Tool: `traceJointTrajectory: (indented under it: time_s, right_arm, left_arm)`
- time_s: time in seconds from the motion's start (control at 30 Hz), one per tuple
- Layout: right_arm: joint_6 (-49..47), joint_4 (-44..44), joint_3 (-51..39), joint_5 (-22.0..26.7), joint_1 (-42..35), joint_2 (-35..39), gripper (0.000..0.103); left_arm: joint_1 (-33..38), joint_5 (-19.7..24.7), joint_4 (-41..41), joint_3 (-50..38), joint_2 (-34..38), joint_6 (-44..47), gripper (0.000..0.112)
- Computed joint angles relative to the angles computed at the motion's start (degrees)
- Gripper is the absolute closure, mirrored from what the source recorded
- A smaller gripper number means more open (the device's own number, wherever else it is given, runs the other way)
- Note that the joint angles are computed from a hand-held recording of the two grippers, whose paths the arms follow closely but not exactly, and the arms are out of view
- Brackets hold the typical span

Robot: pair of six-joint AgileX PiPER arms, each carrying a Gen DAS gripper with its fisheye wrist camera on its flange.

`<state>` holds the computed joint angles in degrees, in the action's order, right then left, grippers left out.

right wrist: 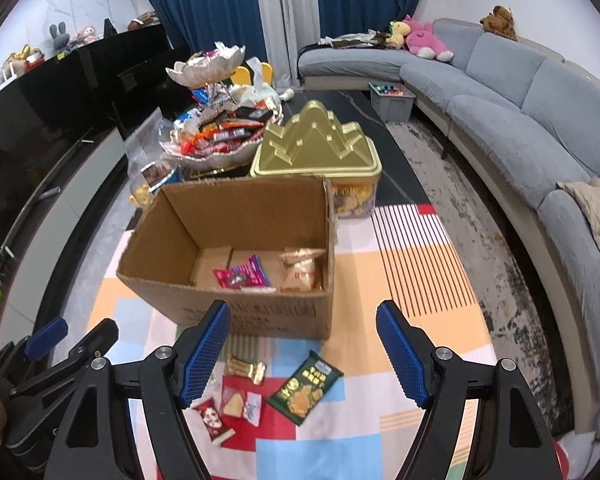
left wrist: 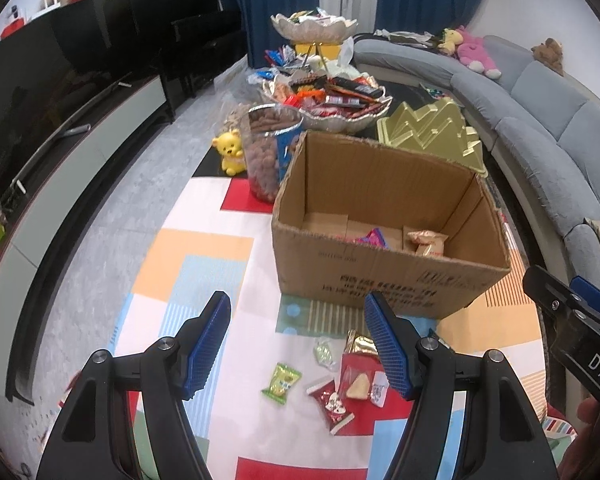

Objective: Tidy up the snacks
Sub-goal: 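Move both open tools back down toward the remaining snacks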

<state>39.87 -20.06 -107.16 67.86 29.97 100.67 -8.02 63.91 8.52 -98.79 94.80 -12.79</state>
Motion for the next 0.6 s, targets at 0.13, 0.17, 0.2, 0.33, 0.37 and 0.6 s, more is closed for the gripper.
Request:
traceJointTrajectory:
  time_s: [0.13, 0.17, 0.2, 0.33, 0.37, 0.6]
  right_arm:
    - [1.22, 0.46, 3.24, -0.59, 0.00, -0.79, 0.027]
    - [1.39, 0.55, 3.75, -0.69, -0.08, -0.89, 0.027]
    - [1.74, 0.68, 4.51, -0.77, -0.05, -0.99, 0.027]
    - [2.91, 1.28, 7.02, -1.21, 0.22, -1.02, 0.027]
    - [3.16, 1.57, 7.64, -1.30, 0.17, -0.98, 0.027]
    - [4.45, 2.86, 11.38, -2.10, -0.15, -0.60, 0.027]
  left_arm:
    - [-0.11, -1.20, 0.61, 3.99, -1.24, -1.86, 0.044]
    - [-0.20, -1.43, 0.88, 4.73, -1.48, -2.26, 0.044]
    - [-0.33, -1.79, 1.27, 5.83, -1.77, -2.83, 0.044]
    - [-0.58, -2.96, 1.96, 9.27, -2.50, -4.56, 0.044]
    - [-0.76, -3.25, 2.34, 9.99, -2.62, -5.10, 0.044]
    - [-1.31, -4.85, 3.78, 13.99, -2.84, -8.22, 0.044]
